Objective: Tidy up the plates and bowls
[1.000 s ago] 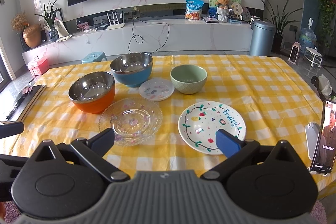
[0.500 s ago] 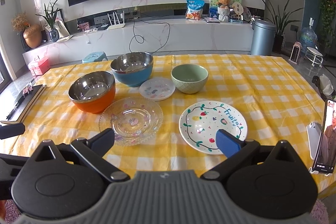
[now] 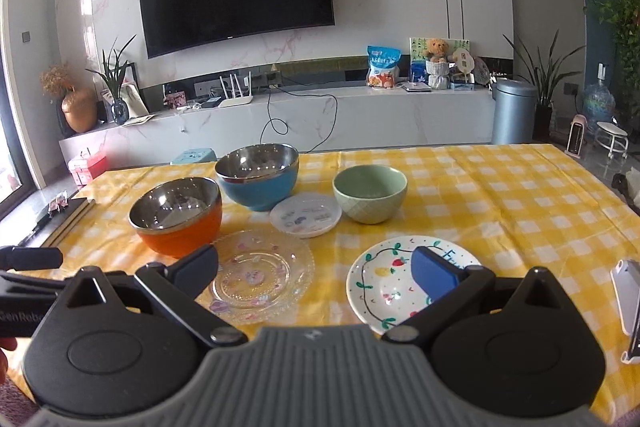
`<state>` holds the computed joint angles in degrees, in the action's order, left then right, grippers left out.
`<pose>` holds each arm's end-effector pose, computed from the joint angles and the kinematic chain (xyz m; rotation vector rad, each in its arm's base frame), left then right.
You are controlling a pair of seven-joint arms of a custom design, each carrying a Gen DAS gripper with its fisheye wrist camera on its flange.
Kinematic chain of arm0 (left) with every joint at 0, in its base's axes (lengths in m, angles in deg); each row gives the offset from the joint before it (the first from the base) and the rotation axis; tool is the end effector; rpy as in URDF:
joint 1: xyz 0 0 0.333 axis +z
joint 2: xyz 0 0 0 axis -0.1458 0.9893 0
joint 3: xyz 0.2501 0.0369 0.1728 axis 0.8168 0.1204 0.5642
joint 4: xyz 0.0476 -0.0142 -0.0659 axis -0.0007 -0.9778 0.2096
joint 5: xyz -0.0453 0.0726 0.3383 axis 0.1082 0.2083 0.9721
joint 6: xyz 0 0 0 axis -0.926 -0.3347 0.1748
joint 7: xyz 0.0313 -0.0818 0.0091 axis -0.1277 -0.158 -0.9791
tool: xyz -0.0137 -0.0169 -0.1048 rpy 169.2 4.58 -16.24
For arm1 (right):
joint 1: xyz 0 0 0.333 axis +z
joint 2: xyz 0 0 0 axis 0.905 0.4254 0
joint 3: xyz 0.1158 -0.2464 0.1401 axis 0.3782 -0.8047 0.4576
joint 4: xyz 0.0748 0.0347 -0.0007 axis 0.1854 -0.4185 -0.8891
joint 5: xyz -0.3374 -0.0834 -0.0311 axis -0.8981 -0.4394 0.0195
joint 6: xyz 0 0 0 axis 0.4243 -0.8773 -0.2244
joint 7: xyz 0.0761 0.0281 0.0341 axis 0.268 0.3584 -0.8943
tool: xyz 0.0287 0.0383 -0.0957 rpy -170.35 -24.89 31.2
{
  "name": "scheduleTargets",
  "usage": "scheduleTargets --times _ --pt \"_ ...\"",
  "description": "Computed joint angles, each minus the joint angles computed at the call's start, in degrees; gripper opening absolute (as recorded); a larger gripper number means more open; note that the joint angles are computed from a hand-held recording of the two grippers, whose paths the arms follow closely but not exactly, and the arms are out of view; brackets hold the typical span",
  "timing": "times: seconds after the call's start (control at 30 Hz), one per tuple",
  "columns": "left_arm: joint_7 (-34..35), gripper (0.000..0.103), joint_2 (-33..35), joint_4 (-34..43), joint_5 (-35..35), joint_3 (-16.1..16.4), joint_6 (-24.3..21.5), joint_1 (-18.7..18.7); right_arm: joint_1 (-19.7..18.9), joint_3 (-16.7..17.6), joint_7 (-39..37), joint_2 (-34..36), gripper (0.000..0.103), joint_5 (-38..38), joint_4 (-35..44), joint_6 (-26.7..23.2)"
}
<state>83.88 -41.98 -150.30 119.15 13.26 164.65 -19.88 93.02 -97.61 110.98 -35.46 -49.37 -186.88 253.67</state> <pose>0.6005 -0.1757 0.5132 -1.7214 1.5730 -0.8087 0.6253 0.2476 0.4693 -1.6429 1.3312 -0.6883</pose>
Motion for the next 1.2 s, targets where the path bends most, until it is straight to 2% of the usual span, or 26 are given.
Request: scheduleTargets --times 0.07,0.1,0.17,0.2,0.27,0.37,0.47,0.57,0.67,0.77,0.8,0.87,0.93,1.0,1.07,1.2 --pt "0.6 0.094 1.2 0.9 -1.8 -0.1 1.1 0.6 0.8 -1.2 0.2 1.6 0.100 0.2 1.5 -0.3" --pt "0.6 0.093 1.8 1.4 -1.8 0.3 1.5 0.6 0.6 -1.1 0.2 2.4 0.100 0.1 2.3 -0.3" --pt "1.2 0.091 2.8 2.0 -2.6 0.6 2.6 0.6 -1.0 0.7 -0.4 3.8 0.100 -0.2 3.9 -0.7" --pt "3.5 0.090 3.5 2.5 -5.1 -0.1 3.4 1.5 -2.0 1.8 -0.8 4.4 0.100 -0.5 4.7 -0.8" --pt "5.0 0.079 4.5 3.0 -6.8 0.5 4.5 1.2 -3.4 3.5 -1.5 5.7 0.100 -0.9 6.7 -2.0" --pt "4.1 0.079 6.2 5.0 -7.3 2.6 4.8 -0.3 -8.9 10.6 -3.0 8.0 0.100 -0.9 10.2 -3.5" --pt "4.5 0.079 8.5 7.0 -8.7 3.8 6.5 -0.6 -12.3 15.3 -5.2 10.5 0.100 -0.5 14.1 -6.5" --pt "13.6 0.079 10.9 9.1 -16.2 0.2 6.3 2.2 -12.8 16.4 -7.0 13.0 0.100 -0.2 17.5 -7.4" --pt "16.3 0.079 12.9 11.4 -19.9 1.0 4.7 1.1 -12.9 16.7 -8.1 15.8 0.100 0.6 21.5 -8.8" --pt "16.1 0.079 14.3 12.3 -20.5 3.6 5.6 -0.9 -13.1 17.3 -8.5 18.6 0.100 2.0 26.0 -11.4" --pt "16.6 0.079 14.8 12.5 -21.4 3.5 6.2 -0.7 -13.6 18.2 -9.2 19.5 0.098 2.4 27.4 -12.4" --pt "18.3 0.079 15.4 12.7 -22.8 3.4 7.1 -0.4 -13.9 19.1 -10.6 21.4 0.086 3.2 30.4 -14.1" --pt "18.0 0.078 15.9 13.2 -23.1 5.0 7.0 -1.6 -13.5 19.0 -11.6 23.2 0.082 3.8 33.4 -16.1" --pt "19.2 0.074 16.6 13.8 -25.7 3.8 6.8 -0.5 -13.4 19.6 -13.0 25.0 0.073 4.7 36.3 -17.2" --pt "21.6 0.062 17.4 14.5 -29.2 1.6 6.2 1.4 -13.0 19.5 -13.9 26.6 0.059 5.5 38.9 -18.6" --pt "23.5 0.049 18.7 16.1 -32.0 1.8 5.3 1.3 -12.0 18.5 -14.1 29.9 0.042 7.1 44.9 -22.9"
